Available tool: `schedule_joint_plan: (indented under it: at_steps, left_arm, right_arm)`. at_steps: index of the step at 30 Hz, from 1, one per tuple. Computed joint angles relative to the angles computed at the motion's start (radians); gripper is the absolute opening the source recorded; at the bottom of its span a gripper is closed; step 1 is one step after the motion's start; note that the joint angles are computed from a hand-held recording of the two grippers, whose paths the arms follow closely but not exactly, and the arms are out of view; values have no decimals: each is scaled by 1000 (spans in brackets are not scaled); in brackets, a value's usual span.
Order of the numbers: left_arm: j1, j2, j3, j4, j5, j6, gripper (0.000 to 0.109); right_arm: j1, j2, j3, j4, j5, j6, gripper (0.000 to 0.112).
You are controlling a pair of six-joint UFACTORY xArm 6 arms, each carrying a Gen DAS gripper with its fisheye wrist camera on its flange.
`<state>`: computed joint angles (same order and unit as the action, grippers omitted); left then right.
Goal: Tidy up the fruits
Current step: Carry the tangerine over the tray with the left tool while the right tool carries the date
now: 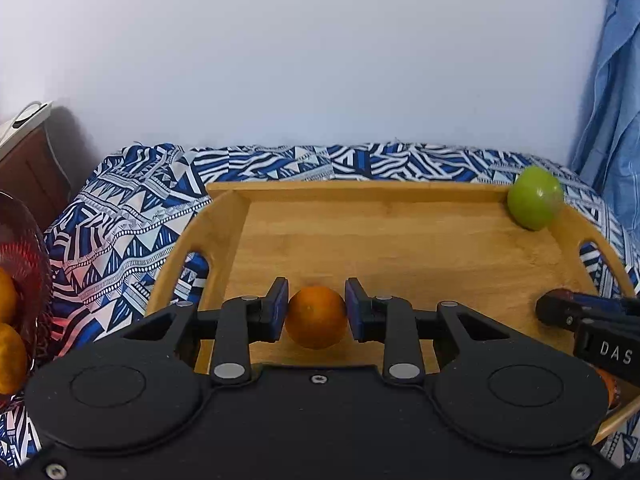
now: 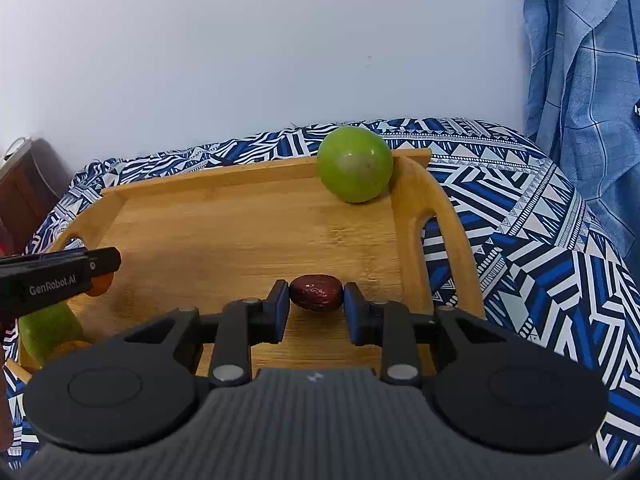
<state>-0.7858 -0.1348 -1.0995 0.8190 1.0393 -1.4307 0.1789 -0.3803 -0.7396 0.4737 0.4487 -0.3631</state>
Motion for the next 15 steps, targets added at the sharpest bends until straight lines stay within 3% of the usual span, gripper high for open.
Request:
schedule_joint_plan:
  at_steps: [15]
  left_arm:
    - [-9,9,9,12,3,3,29]
  right_arm:
    - [14,-4,13,-36,-27,4,35]
